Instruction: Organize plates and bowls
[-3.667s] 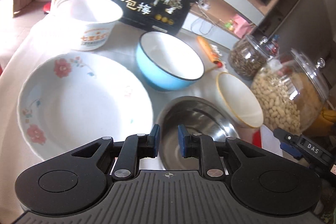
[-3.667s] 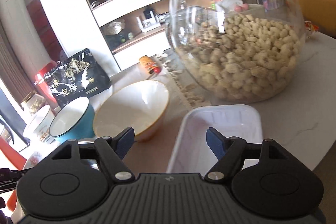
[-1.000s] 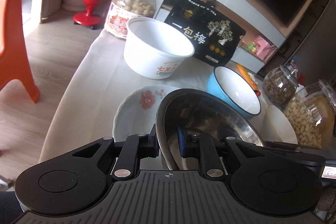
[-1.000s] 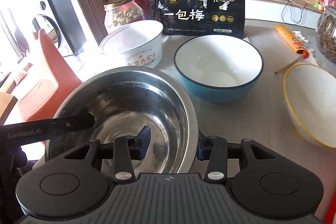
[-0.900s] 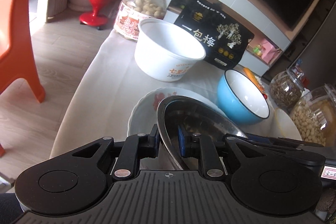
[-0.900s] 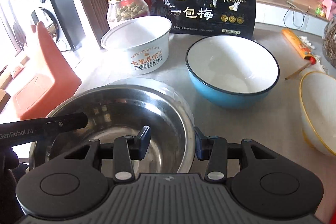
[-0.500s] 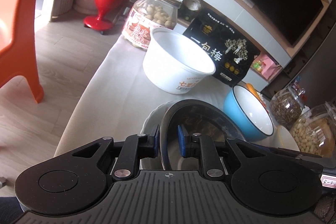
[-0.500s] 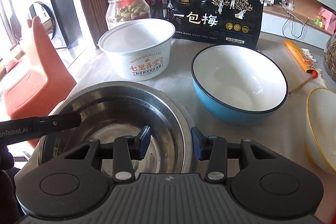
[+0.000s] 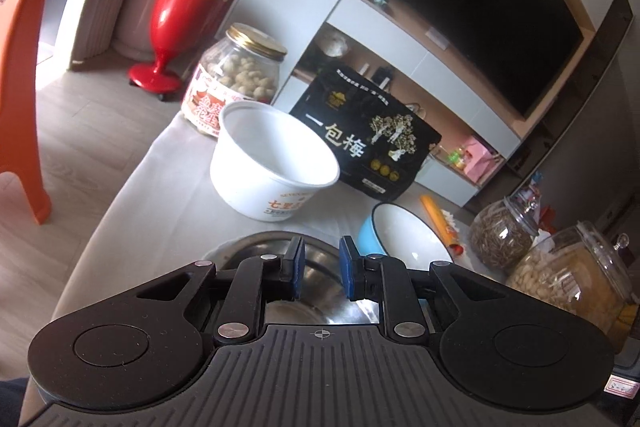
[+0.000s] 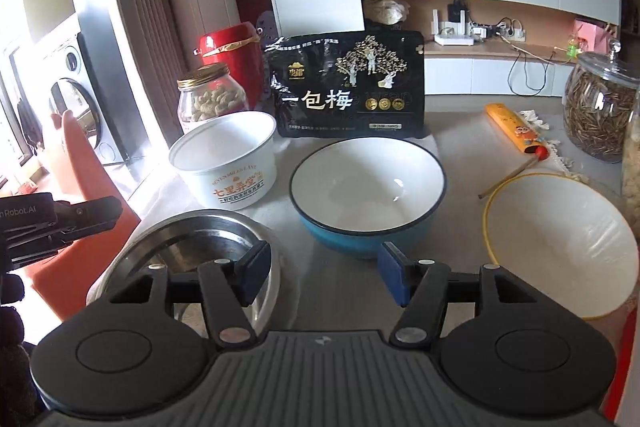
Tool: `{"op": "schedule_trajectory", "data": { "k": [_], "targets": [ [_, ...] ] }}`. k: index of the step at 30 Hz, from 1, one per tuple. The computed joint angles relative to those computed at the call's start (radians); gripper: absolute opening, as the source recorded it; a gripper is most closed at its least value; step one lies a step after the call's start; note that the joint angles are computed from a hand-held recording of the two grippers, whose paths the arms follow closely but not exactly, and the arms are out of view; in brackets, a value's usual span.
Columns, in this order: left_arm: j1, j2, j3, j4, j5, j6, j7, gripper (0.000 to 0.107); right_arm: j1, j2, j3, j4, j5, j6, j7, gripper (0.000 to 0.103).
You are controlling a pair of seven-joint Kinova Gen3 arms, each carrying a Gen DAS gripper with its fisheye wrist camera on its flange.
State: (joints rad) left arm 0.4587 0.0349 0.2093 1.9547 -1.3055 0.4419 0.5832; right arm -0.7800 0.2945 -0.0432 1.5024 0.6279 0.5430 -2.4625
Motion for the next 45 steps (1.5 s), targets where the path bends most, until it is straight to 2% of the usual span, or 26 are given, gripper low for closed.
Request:
{"op": "schedule_trajectory", "data": {
  "k": [1, 3, 5, 7, 9, 11, 14, 17, 20, 22, 24, 26, 29, 31, 35, 38, 40, 43, 45],
  "targets": [
    [-0.02, 0.015, 0.02, -0.017, 0.028, -0.034, -0.041, 0.021, 0.014, -0.017, -0.006, 0.024, 0.025, -0.004, -0.028, 0.061],
    [-0.096, 0.047, 0.105, -0.05, 0.08, -0.093, -0.122, 0.021, 0.04, -0.052, -0.019, 0.071, 0.101, 0.011, -0.109, 0.065],
    [-0.162, 0.092, 0.197, -0.091, 0.127, -0.126, -0.203, 0.021, 0.019, -0.082, 0.019, 0.116, 0.176, 0.021, -0.19, 0.069],
    [-0.205, 0.138, 0.285, -0.143, 0.185, -0.094, -0.285, 0.021, -0.013, -0.103, 0.062, 0.143, 0.229, 0.066, -0.248, 0.076],
    [-0.193, 0.166, 0.314, -0.195, 0.24, -0.013, -0.366, 0.021, 0.023, -0.114, 0.045, 0.16, 0.217, 0.084, -0.247, 0.078],
    [-0.129, 0.163, 0.27, -0.222, 0.265, 0.068, -0.402, 0.021, 0.115, -0.123, -0.022, 0.183, 0.146, 0.037, -0.218, 0.078],
    [0.01, 0.124, 0.131, -0.206, 0.235, 0.19, -0.377, 0.021, 0.252, -0.12, -0.14, 0.201, 0.028, -0.062, -0.128, 0.078],
    [0.147, 0.091, -0.008, -0.179, 0.234, 0.312, -0.379, 0.021, 0.312, -0.094, -0.239, 0.183, -0.049, -0.112, -0.025, 0.078],
    [0.22, 0.061, -0.116, -0.16, 0.325, 0.39, -0.398, 0.021, 0.359, -0.03, -0.335, 0.108, -0.126, -0.097, 0.089, 0.078],
    [0.18, 0.039, -0.117, -0.137, 0.386, 0.361, -0.412, 0.021, 0.36, 0.026, -0.365, 0.039, -0.196, -0.067, 0.17, 0.078],
    [0.088, 0.011, -0.074, -0.094, 0.436, 0.281, -0.396, 0.021, 0.332, 0.069, -0.351, -0.02, -0.245, -0.039, 0.207, 0.078],
    [0.012, 0.0, -0.044, -0.06, 0.467, 0.203, -0.393, 0.021, 0.282, 0.1, -0.302, -0.067, -0.272, -0.01, 0.221, 0.078],
    [-0.017, 0.012, -0.042, -0.044, 0.465, 0.164, -0.391, 0.035, 0.191, 0.135, -0.196, -0.119, -0.334, 0.031, 0.238, 0.078],
    [-0.028, 0.02, -0.043, -0.038, 0.473, 0.142, -0.403, 0.038, 0.175, 0.149, -0.166, -0.135, -0.4, 0.041, 0.287, 0.077],
    [-0.047, 0.037, -0.06, -0.031, 0.506, 0.075, -0.449, 0.035, 0.163, 0.178, -0.139, -0.178, -0.526, 0.082, 0.421, 0.053],
    [-0.063, 0.051, -0.078, -0.028, 0.565, 0.017, -0.506, 0.033, 0.181, 0.198, -0.153, -0.21, -0.598, 0.115, 0.494, 0.043],
    [-0.057, 0.056, -0.086, -0.036, 0.59, 0.021, -0.528, 0.034, 0.17, 0.201, -0.147, -0.219, -0.592, 0.128, 0.495, 0.041],
    [-0.061, 0.059, -0.085, -0.06, 0.666, 0.041, -0.614, 0.037, 0.209, 0.196, -0.22, -0.209, -0.513, 0.128, 0.444, 0.04],
    [-0.068, 0.064, -0.085, -0.074, 0.719, 0.035, -0.671, 0.04, 0.212, 0.19, -0.227, -0.207, -0.496, 0.141, 0.428, 0.04]
  ]
}}
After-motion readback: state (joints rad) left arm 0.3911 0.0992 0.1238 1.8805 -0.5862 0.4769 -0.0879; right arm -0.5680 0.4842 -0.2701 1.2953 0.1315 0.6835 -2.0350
